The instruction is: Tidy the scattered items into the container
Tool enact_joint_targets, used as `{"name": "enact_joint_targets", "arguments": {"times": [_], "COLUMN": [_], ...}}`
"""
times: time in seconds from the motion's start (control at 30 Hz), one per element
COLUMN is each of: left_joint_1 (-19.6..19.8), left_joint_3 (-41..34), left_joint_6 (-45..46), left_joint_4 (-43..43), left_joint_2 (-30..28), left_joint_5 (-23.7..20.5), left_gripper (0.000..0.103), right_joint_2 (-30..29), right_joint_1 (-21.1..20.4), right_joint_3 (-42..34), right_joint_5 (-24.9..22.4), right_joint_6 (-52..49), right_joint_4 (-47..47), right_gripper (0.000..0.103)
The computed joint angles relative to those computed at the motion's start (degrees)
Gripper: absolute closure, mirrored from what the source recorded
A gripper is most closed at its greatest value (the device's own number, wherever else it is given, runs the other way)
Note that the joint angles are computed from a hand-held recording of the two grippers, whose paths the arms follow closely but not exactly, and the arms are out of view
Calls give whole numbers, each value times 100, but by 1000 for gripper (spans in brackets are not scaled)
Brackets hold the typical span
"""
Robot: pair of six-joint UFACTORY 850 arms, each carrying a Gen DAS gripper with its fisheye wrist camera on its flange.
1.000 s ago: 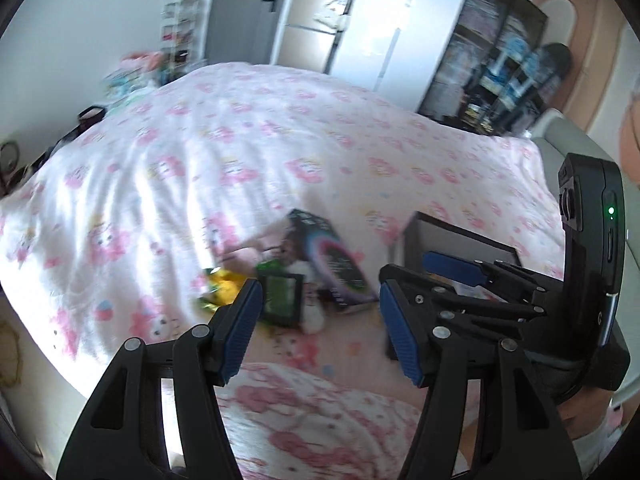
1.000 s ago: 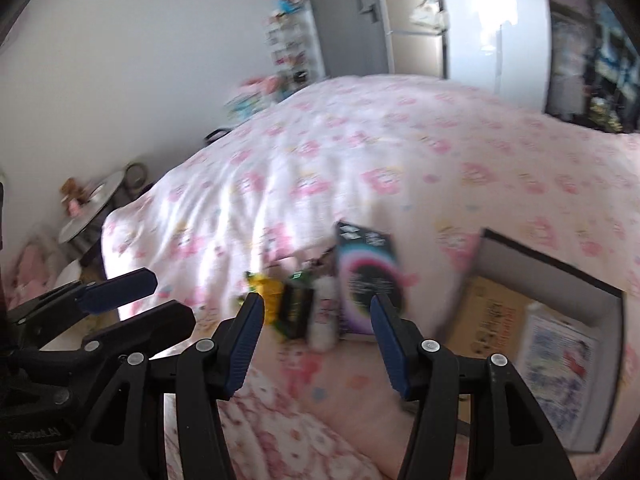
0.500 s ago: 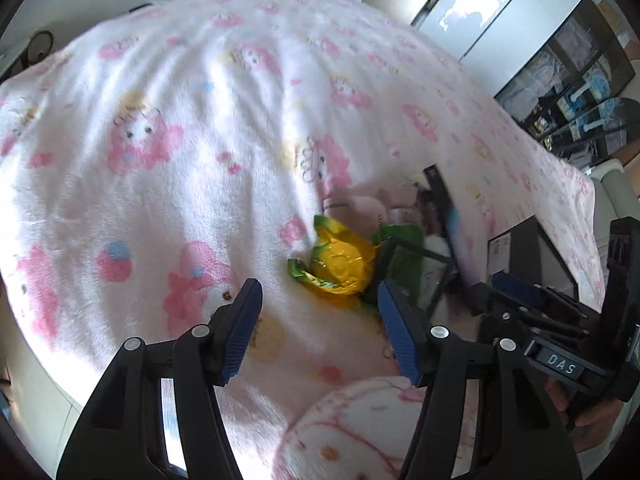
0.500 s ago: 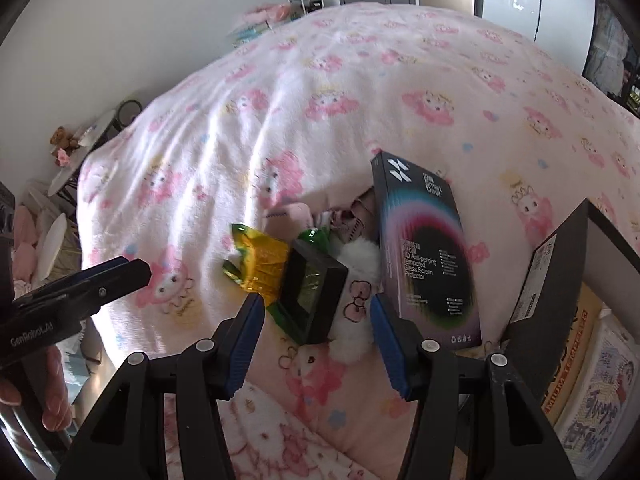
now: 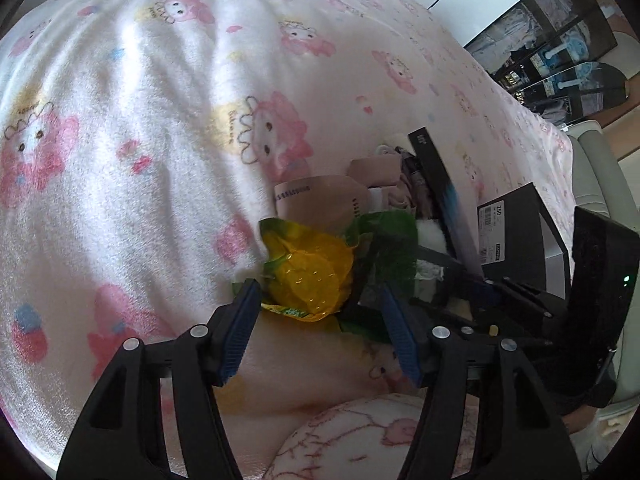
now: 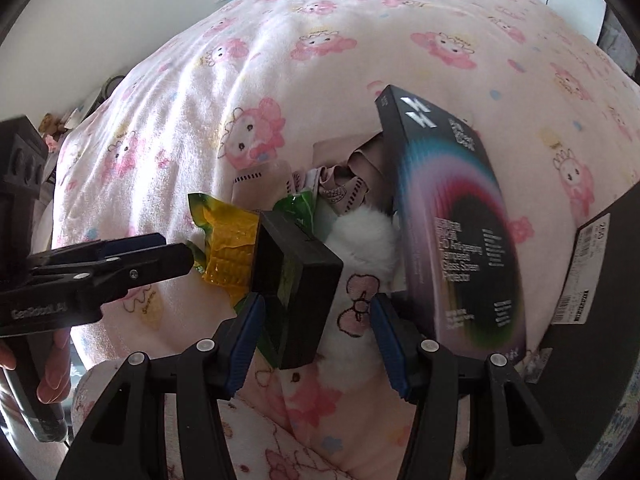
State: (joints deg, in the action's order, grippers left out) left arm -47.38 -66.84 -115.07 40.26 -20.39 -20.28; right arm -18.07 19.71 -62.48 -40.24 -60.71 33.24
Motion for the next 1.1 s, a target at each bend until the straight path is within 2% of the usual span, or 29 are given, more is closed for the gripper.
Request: {"name": "enact_joint_targets", "arguments": {"times": [0.07, 0.1, 0.17, 0.2, 0.33, 0.47, 0.6, 0.8, 0.93, 1.1], "left_joint_1": [20, 25, 42, 47, 82, 196, 99, -71, -194, -341], "left_joint_3": [-84, -112, -184, -219, -479, -891, -1130, -1383, -1825, -2587], "left_joint_6": [-44, -63, -44, -18, 563, 1873, 1731, 982, 1051, 2255], "left_joint_4": [38, 44, 17, -10, -368, -1630, -1439, -652, -581, -1568], "left_joint_2": [-59, -83, -137, -161, -311, -552, -660, -847, -1095, -1477], "left_joint_5": [-18, -27, -53, -58, 24, 1, 209, 1135, 1289, 1083], "left_gripper": [46, 51, 55, 58, 62, 63, 63, 63, 63, 63], "right_joint_2": [53, 61, 60, 57, 198, 255, 415, 824, 1018, 1053], "right_joint_1": [30, 28, -25, -71, -103, -227, -513, -1072, -1497, -2084], "right_joint_3": [84, 97, 81, 66, 206, 269, 266, 329, 374, 258], "right_joint_5": [201, 263, 193, 60, 139, 62, -186, -484, -712, -1135], "right_joint_6": [-166, -235, -354, -482, -756, -817, -921, -1160, -1263, -1333], "right_joint_4": [72, 139, 355, 531, 795, 1028, 1287, 1567, 1627, 1740], "right_gripper": [67, 70, 83, 84, 86, 86, 86, 86, 86, 86]}}
